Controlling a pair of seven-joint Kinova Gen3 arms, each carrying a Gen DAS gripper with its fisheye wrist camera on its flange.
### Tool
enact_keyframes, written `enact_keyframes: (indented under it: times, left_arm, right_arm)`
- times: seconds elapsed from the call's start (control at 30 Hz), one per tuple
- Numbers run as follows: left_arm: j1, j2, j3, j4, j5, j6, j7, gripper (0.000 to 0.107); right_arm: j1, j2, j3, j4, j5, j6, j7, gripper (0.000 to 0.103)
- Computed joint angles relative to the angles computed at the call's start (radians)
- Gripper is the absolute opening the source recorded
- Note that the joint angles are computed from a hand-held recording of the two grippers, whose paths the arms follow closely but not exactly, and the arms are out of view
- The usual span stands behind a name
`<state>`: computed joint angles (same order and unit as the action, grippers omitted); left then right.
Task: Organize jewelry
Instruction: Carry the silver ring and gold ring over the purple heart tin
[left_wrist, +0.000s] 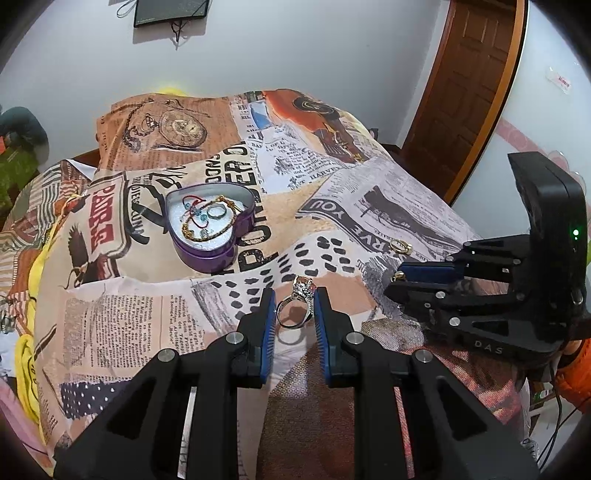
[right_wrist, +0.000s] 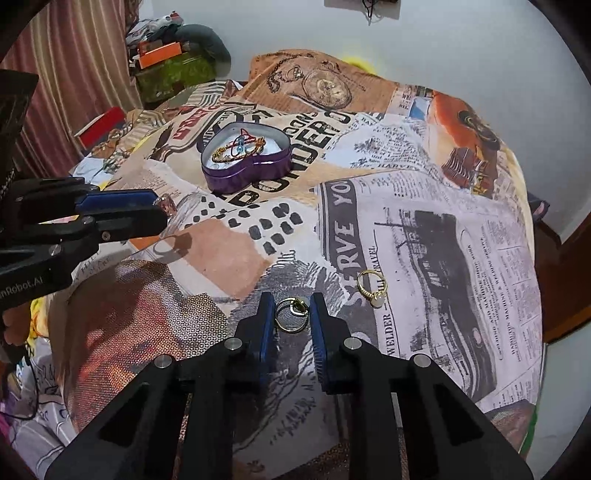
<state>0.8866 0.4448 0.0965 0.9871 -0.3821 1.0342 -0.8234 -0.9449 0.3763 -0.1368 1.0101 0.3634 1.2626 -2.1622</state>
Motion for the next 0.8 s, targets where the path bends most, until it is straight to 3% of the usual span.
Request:
enact_keyframes:
  times: [0.37, 0.8]
  left_arm:
    - [-0.001, -0.022, -0.016, 0.002, -0.049, -0.003, 0.024, 0.019]
    - [-0.045, -0.016, -0.031, -0.025, -0.075, -0.026, 0.006, 0.019]
  right_arm:
    - [0.007, -0.004, 0.013, -0.067, 0.022, -0.038, -0.012, 0.018]
    - [0.008, 0.114, 0.056, -0.291, -0.023, -0.045, 0.081, 0.018]
